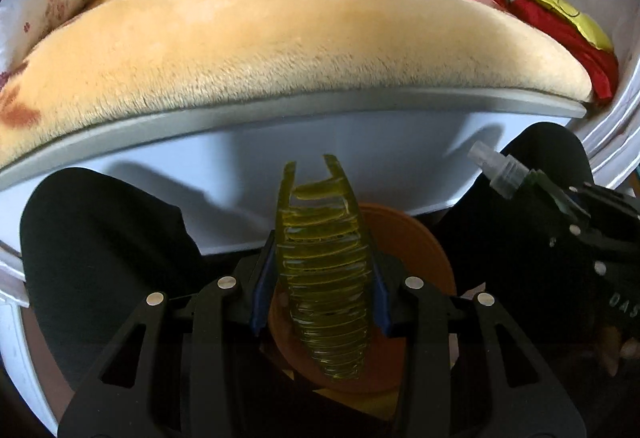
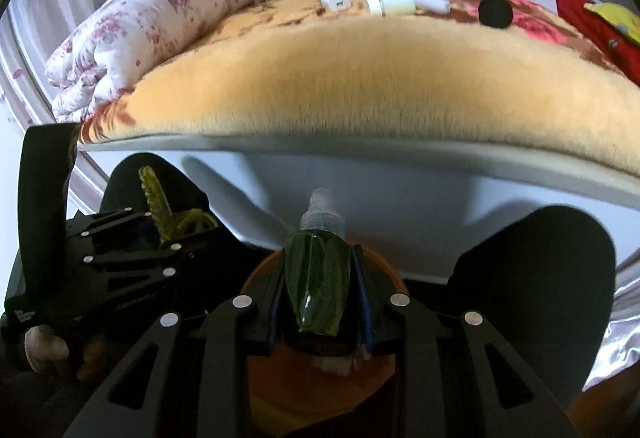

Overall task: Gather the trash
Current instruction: 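Lower both tools over the orange bin and release the clip and spray bottle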

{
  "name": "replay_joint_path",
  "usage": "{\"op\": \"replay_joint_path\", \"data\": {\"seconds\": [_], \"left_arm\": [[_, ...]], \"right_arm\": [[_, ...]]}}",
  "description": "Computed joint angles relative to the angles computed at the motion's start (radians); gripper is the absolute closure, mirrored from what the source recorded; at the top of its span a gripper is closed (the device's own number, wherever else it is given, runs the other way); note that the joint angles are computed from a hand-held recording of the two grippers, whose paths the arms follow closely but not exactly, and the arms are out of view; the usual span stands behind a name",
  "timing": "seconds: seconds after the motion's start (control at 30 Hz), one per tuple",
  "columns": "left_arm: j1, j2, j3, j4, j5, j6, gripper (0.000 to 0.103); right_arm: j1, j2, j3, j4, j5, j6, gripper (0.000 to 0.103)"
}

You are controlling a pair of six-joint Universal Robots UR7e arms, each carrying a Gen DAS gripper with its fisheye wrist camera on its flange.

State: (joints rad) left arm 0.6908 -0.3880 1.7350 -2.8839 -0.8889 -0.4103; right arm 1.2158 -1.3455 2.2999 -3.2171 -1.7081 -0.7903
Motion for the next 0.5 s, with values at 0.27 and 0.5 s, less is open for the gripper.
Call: {"op": "replay_joint_path", "data": {"seconds": [0.27,0.5], "left_arm": [[0.005,0.013,-0.018,0.031,-0.006,-0.009,0.064],[0.017,0.019,-0.039,0.103,0.009,-0.054,0.025]], "right_arm": [[-0.007,0.017,-0.011,0.017,-0.027,0.025,0.074],[-0.011,0.035,-0.023,0.026,-0.053,0.049,0.042]]}}
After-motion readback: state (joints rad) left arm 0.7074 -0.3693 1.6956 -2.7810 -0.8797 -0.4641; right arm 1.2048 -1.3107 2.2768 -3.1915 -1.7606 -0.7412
